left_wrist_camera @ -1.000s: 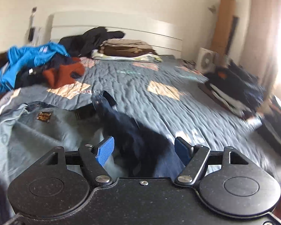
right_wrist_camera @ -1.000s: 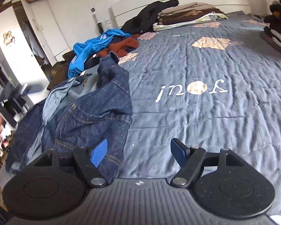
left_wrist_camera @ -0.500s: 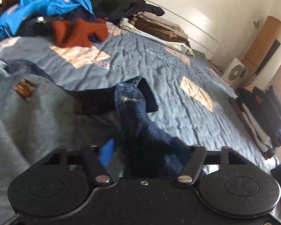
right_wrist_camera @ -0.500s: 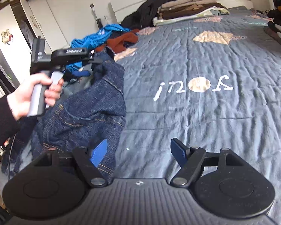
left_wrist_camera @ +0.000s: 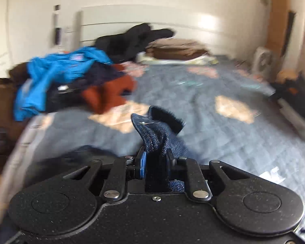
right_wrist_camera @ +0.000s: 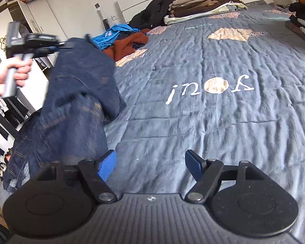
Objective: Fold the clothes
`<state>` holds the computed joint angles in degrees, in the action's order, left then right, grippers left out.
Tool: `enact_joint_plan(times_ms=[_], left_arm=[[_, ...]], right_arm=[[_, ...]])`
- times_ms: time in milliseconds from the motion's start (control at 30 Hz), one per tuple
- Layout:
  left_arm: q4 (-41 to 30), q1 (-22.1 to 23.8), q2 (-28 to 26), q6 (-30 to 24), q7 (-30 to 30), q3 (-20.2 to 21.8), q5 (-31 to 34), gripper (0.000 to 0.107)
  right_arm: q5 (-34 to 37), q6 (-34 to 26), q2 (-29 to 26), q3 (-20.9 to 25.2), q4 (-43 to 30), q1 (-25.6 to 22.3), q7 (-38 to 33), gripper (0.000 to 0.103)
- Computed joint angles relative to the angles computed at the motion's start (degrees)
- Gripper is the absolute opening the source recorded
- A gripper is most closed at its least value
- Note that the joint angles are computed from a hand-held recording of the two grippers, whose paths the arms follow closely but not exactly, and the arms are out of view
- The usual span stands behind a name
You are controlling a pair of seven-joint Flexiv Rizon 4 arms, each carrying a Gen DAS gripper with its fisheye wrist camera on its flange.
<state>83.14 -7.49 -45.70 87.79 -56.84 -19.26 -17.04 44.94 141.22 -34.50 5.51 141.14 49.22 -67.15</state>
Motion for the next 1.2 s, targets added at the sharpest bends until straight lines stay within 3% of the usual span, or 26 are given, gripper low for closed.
enact_joint_plan(times_ms=[167, 300, 500, 567, 633, 700, 800, 967, 1067, 1200], left_arm=[[-2.27, -7.22, -0.97, -8.52, -11.08, 17.8, 1.54, 0.019], [1.45, -8.56, -2.91, -7.71, -18.86, 20.99, 3.78, 0.027], [22.61, -0.34, 1.15, 20.98, -31.24, 8.03, 2.92, 0.035], [27.45, 3.41, 2.88, 25.89, -34.54, 4.02, 6.99, 0.04], [31.1, 7.43, 4.15, 29.12, -37.69, 0.21, 12.16, 0.053], [31.42, 10.31, 5.06, 28.25, -39.12, -2.77, 16.79, 0.053], [29.95, 16.39, 4.68, 25.91, -38.69, -10.2, 25.37, 0.059], [30.48, 24.77, 1.31, 26.0, -36.84, -20.33, 34.11, 0.066], [30.44, 24.21, 1.27, 26.37, -37.37, -19.24, 32.67, 0.066], [30.39, 23.33, 1.62, 26.46, -37.95, -17.46, 32.03, 0.066]], right_arm=[[0.11, -1.11, 0.25, -0.37, -0.61, 0.52, -0.73, 0.074], [-0.8, -1.57, -0.2, -0.35, -1.16, 0.39, -0.8, 0.074], [-0.87, -1.07, -1.85, -1.61, -2.45, -0.07, -1.07, 0.074], [-1.11, 0.93, -3.07, -1.66, -2.93, -0.94, -0.72, 0.074], [-3.03, 3.65, -4.74, -1.14, -3.43, -3.07, 0.12, 0.074], [-3.85, 2.94, -5.37, -3.05, -4.8, -3.16, -2.25, 0.074], [-6.64, -0.93, -5.5, -9.05, -7.71, -0.81, -12.85, 0.074], [-22.69, -4.63, -6.52, -12.3, -11.53, -4.73, -29.07, 0.074], [-31.93, -7.84, -8.02, -13.15, -14.67, -8.56, -37.77, 0.074], [-49.46, -10.04, -10.39, -7.32, -18.83, -19.67, -43.41, 0.074]])
